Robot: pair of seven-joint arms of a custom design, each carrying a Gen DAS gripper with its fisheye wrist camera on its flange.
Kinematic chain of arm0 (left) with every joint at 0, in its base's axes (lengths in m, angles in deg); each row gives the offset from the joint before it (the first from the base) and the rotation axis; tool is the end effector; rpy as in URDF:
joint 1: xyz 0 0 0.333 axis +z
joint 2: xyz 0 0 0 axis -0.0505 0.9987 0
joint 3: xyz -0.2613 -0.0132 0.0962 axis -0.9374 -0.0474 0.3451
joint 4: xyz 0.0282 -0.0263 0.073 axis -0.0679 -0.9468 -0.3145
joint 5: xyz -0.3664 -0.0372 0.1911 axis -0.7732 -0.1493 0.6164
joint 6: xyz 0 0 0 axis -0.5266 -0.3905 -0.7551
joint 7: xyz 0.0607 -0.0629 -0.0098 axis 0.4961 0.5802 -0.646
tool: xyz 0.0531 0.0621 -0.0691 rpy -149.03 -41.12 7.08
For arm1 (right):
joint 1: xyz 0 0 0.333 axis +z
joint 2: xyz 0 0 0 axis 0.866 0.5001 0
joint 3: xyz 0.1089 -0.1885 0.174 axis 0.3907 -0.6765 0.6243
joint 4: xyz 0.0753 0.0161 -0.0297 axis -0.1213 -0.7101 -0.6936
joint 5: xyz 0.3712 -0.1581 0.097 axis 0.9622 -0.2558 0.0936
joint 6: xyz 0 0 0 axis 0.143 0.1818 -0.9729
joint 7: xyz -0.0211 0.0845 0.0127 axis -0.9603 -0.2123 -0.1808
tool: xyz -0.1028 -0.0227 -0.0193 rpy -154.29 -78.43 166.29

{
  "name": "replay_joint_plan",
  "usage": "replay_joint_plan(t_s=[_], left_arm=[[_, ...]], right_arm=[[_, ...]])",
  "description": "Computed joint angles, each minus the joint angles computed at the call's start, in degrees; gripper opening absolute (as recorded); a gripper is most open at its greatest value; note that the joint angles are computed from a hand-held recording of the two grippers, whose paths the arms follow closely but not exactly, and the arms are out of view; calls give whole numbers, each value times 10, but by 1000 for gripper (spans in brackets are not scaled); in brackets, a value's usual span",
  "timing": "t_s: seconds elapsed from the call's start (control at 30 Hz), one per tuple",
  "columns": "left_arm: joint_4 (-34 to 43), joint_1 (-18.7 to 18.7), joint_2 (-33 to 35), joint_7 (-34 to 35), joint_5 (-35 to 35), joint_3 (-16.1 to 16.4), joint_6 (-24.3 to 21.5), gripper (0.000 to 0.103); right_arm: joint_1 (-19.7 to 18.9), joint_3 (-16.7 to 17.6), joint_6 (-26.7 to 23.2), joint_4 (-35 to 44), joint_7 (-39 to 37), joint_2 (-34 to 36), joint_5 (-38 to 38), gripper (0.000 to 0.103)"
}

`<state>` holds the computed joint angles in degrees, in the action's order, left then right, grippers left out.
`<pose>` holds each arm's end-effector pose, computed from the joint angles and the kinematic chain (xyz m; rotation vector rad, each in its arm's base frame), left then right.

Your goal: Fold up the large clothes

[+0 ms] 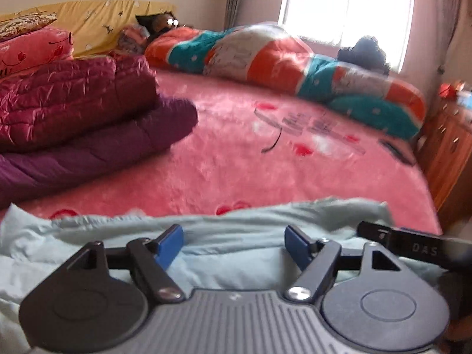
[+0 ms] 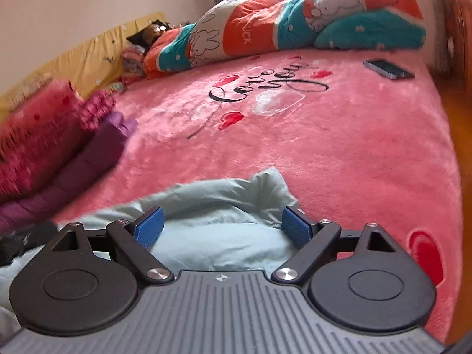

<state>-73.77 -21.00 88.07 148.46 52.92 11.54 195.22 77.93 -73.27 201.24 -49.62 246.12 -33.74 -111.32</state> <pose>0.6437 -0.3050 0.5127 -1.4634 1.9949 -1.1337 0.6644 0.1570 0.4241 -1.2830 1.8261 -0.7054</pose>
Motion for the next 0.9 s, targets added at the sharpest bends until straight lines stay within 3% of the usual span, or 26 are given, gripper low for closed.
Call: replay_joint_plan(t_s=[0.07, 0.27, 0.43, 0.53, 0.67, 0.73, 0.83, 0.9], left_arm=[[4, -29, 9, -41, 51, 32, 0, 83], [-13, -35, 23, -82, 80, 44, 38, 90], [-21, -23, 37, -61, 46, 31, 75, 92], [-12, -21, 44, -45, 26, 27, 71, 93], [-7, 18, 27, 13, -37, -19, 34, 93], [-33, 30, -1, 34, -62, -28, 44, 93], [-91, 17, -58, 8, -40, 8, 89, 94], [-117, -17, -86, -77, 44, 70, 99, 94]], right_arm=[[11, -2, -37, 11, -5, 6, -16, 103], [-13, 16, -35, 12, -22, 15, 18, 103], [-11, 12, -24, 14, -36, 24, 50, 103], [-1, 3, -25, 22, -35, 32, 47, 103], [6, -5, -25, 22, -29, 33, 43, 103], [11, -14, -14, 9, -12, 22, 31, 103], [15, -21, -5, -7, 13, 4, 14, 103], [22, -23, -13, -8, 26, -9, -17, 103]])
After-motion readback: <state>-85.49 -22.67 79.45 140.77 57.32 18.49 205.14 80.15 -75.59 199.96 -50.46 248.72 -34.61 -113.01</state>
